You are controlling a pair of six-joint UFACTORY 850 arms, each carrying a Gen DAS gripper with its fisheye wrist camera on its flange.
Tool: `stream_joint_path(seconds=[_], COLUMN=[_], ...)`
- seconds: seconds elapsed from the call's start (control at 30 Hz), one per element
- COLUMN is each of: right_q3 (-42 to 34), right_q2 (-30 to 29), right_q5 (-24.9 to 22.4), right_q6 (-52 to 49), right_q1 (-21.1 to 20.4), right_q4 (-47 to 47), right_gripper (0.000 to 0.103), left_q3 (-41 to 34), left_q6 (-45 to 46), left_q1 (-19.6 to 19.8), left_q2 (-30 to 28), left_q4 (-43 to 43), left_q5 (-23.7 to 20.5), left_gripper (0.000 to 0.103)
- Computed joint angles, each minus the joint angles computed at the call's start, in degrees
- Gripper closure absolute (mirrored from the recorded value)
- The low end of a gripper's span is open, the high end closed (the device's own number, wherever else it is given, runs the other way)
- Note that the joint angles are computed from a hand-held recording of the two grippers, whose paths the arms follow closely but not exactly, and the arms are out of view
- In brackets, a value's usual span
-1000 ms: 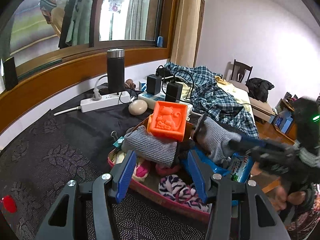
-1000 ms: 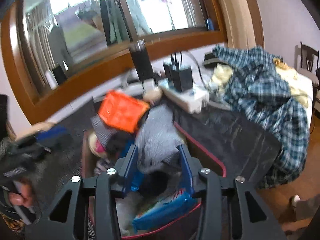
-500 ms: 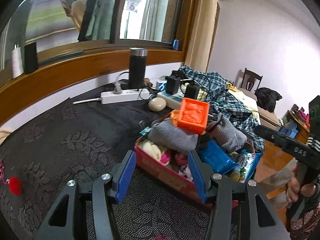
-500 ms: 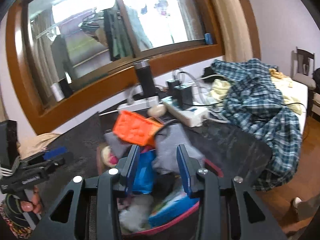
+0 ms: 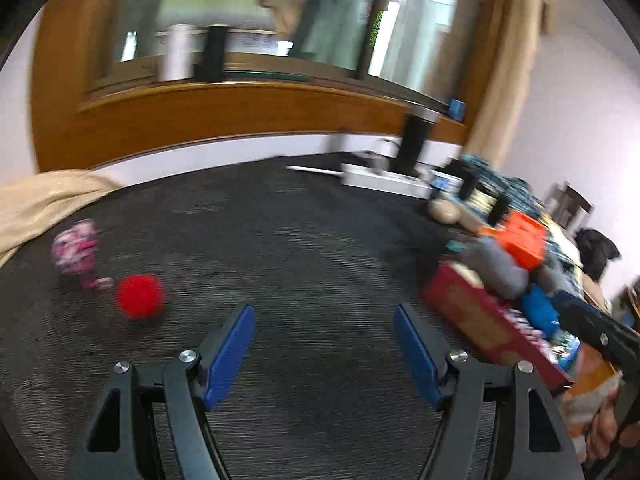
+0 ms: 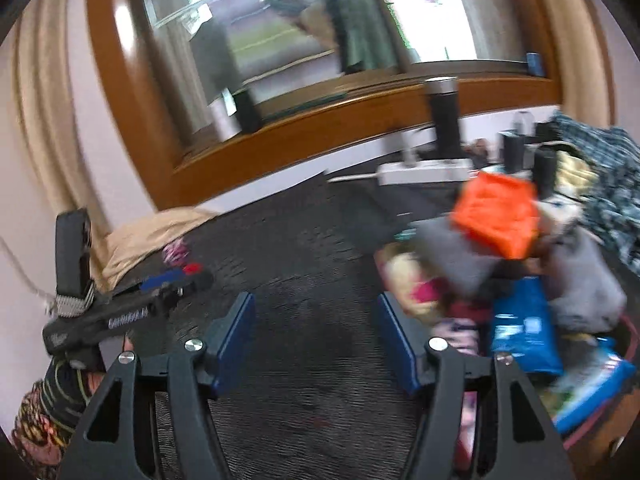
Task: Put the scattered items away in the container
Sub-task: 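Move both tools back over the table toward the leopard plush and red pompom, then grasp the leopard plush ball with the left tool while the right tool grasps the red pompom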
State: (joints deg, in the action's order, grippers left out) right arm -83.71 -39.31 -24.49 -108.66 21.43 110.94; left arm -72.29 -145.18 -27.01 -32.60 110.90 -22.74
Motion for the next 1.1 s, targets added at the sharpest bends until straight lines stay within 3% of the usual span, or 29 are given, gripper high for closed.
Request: stream_joint_path(seconds=[0.13, 0.2, 0.4, 0.6, 0.73, 0.77, 0.8, 0.9, 1.1], right_q3=[-3.98, -5.92, -13.08, -19.38, -24.43, -25.74, -27.14, -32.23, -41.87], right_q2=[-3.00, -4.46, -9.40, -13.51, -16.55, -17.32, -18.14, -21.17, -26.96], right_q5=[0.05, 0.04, 0.00, 0.01, 0.04, -0.12, -0.35, -2.53, -7.48], right_q6=[6.47, 9.72, 21.91, 30.93, 37.86, 39.42, 41.00, 45.82, 51.11], right_q1=[2.70, 3.74, 6.20, 7.81, 8.74, 9.02, 9.30, 10.10, 12.10], right_q4=[-7.69, -11.12, -23.72, -33.34, -40.53, -42.19, -43.87, -48.73, -56.10], right_gripper=[0.036, 0.036, 0.036, 0.036, 0.036, 0.036, 0.036, 0.036, 0.036], left_q3=[5.82, 7.57, 8.00, 2.10, -2.75, -3.68, -4.62, -4.02, -0.90], left_q6=[-1.66, -0.50, 1.23, 7.03, 15.06, 17.57, 20.44, 16.69, 5.85], left_q1=[3.73, 5.78, 12.62, 17.51, 19.07, 19.44, 19.79, 20.52, 19.85], left_q2=[3.24, 3.97, 2.82, -2.76, -6.43, -7.05, -7.67, -7.49, -5.49], left_q4=[-1.43, -4.29, -6.24, -5.86, -11.16, -13.66, -16.58, -13.86, -4.35], left_q5=[-2.74, -4.96, -7.77, -3.00, 0.97, 2.28, 3.48, 5.17, 3.21], left_gripper=[0.029, 0.014, 0.014, 0.014, 0.014, 0.031, 0.054, 0.057, 0.057])
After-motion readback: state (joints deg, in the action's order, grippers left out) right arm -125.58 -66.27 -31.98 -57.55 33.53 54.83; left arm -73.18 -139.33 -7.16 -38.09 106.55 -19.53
